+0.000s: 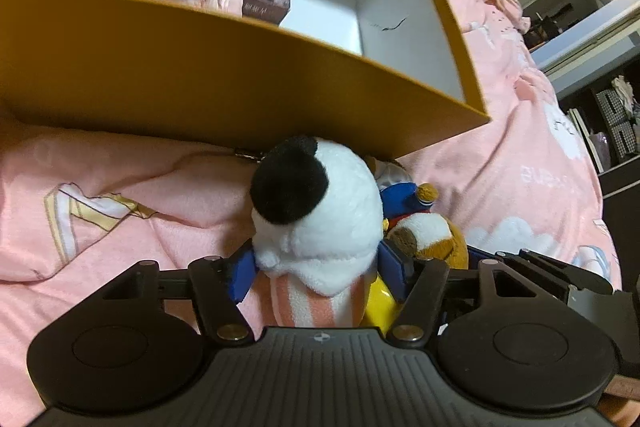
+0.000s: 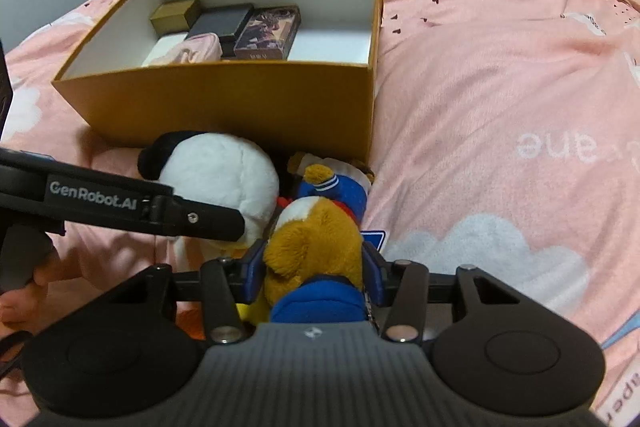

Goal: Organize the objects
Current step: 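Grasp the white plush with the left tool while the right tool grasps the duck plush, then carry both plush toys over the orange box and lower them inside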

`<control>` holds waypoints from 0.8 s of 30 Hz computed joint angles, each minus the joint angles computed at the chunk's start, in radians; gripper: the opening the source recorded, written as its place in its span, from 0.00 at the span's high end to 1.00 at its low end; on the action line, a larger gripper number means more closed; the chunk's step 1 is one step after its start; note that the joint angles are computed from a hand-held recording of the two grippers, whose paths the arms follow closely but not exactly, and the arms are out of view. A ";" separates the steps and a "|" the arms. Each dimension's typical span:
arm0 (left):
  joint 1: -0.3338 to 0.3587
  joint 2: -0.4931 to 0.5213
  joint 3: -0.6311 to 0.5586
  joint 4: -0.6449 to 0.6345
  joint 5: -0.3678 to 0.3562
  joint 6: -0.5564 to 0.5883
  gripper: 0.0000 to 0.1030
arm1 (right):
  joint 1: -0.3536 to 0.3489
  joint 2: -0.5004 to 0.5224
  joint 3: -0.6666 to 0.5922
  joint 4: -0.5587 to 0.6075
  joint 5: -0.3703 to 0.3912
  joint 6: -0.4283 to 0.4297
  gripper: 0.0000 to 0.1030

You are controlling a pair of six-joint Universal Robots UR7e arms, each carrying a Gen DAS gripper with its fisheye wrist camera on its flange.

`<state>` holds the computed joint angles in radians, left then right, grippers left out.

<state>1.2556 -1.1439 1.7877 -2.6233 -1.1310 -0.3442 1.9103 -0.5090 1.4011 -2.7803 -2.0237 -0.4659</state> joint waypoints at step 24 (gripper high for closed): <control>-0.091 -0.161 0.014 -0.076 -0.030 -0.022 0.31 | 0.075 -0.121 0.037 -0.127 0.160 -0.099 0.53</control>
<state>1.1648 -1.3045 1.8017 -2.6992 -1.1610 -0.3667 1.9855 -0.6301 1.4380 -2.9073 -1.8638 -0.5646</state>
